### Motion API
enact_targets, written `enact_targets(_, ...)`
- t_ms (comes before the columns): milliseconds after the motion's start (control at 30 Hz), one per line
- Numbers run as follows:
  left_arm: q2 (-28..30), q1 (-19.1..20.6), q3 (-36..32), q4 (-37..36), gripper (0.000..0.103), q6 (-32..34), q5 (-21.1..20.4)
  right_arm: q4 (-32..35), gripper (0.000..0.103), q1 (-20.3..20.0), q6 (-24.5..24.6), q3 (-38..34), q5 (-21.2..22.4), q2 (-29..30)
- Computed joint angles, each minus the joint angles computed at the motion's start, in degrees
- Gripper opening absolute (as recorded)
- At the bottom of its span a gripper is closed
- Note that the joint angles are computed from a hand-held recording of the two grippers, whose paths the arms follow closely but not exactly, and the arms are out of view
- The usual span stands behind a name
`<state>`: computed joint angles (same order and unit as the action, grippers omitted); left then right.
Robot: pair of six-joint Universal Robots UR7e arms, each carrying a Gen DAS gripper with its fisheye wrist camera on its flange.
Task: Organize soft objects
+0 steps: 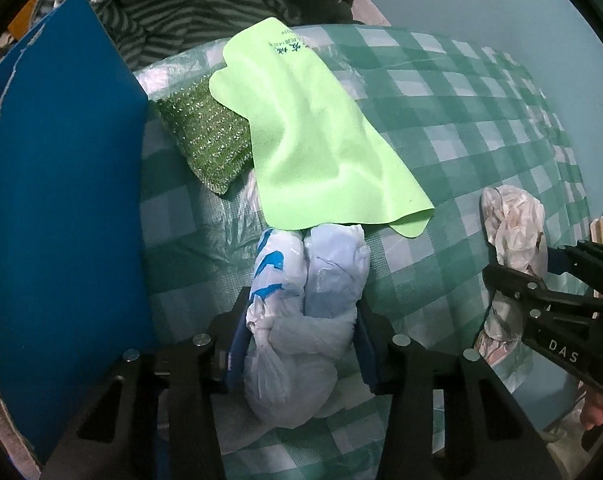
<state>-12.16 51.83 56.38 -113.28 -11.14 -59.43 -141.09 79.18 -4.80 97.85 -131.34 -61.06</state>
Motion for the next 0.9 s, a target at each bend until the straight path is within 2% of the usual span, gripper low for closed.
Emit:
enact_targets(200,-1.34,-0.59,2.58,-2.94,0.042,1.69,0.21,-0.84,0.035,0.41,-1.61,0.95,-0.29,-0.84)
enact_targets(633,-6.12,-2.3,8.16,-11.02,0.041,1.48,-0.84,-4.51,0.034,2.03,-8.33,2.74,-0.18,-4.28)
enact_targets(900,-8.91,-3.79,11.31,-14.5,0.041,0.76,-0.75,-3.39,0.033,3.27,-8.75,3.0,2.17,-6.84)
